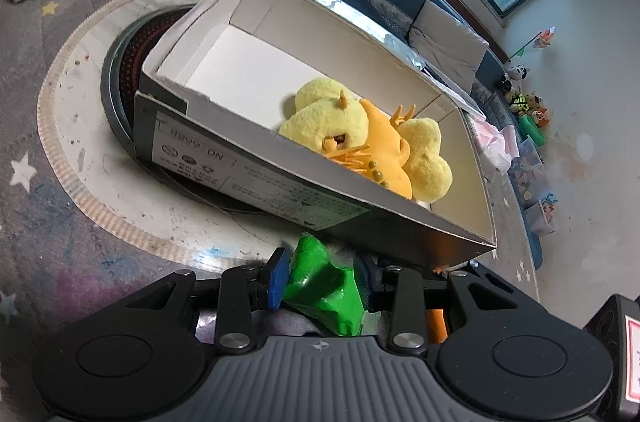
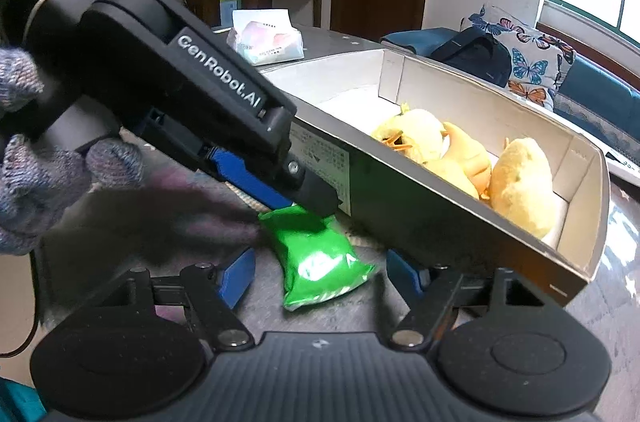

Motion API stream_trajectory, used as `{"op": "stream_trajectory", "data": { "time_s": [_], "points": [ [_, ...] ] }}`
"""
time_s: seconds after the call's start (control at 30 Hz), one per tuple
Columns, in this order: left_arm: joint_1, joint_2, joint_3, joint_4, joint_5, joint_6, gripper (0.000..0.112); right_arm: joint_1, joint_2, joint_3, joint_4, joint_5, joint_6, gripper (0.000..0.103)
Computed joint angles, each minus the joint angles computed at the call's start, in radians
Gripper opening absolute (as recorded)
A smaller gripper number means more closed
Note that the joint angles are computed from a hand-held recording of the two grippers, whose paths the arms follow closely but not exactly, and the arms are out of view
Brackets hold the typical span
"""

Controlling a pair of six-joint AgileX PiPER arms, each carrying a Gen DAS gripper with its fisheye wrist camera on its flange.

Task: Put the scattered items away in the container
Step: 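Close the left gripper on the green packet and lift it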

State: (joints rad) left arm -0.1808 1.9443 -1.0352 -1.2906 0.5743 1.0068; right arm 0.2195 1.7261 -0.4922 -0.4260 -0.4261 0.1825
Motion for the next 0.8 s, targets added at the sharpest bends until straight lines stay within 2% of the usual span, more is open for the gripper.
{"op": "stream_trajectory", "data": {
  "time_s": [0.2,0.33,0.43,0.63,0.8],
  "points": [
    [-0.003,0.006,-0.001,-0.002,-0.002,0.008,0.038,-0.017,0.015,-0.022,-0.08,0.006,0.062,0.075],
    [-0.016,0.01,-0.006,0.004,-0.019,0.015,0.038,-0.01,0.004,-0.02,-0.125,0.021,0.098,0.069],
    [-0.013,0.02,-0.012,0.008,-0.004,0.009,0.037,-0.002,-0.005,-0.02,-0.191,0.04,0.16,0.062],
    [-0.016,0.016,-0.006,0.024,-0.006,-0.003,0.037,0.039,0.009,-0.026,-0.041,0.055,0.054,0.058],
    [-0.004,-0.01,0.005,0.059,-0.005,-0.03,0.038,0.035,0.017,-0.031,-0.071,0.053,0.085,0.05]
  ]
}}
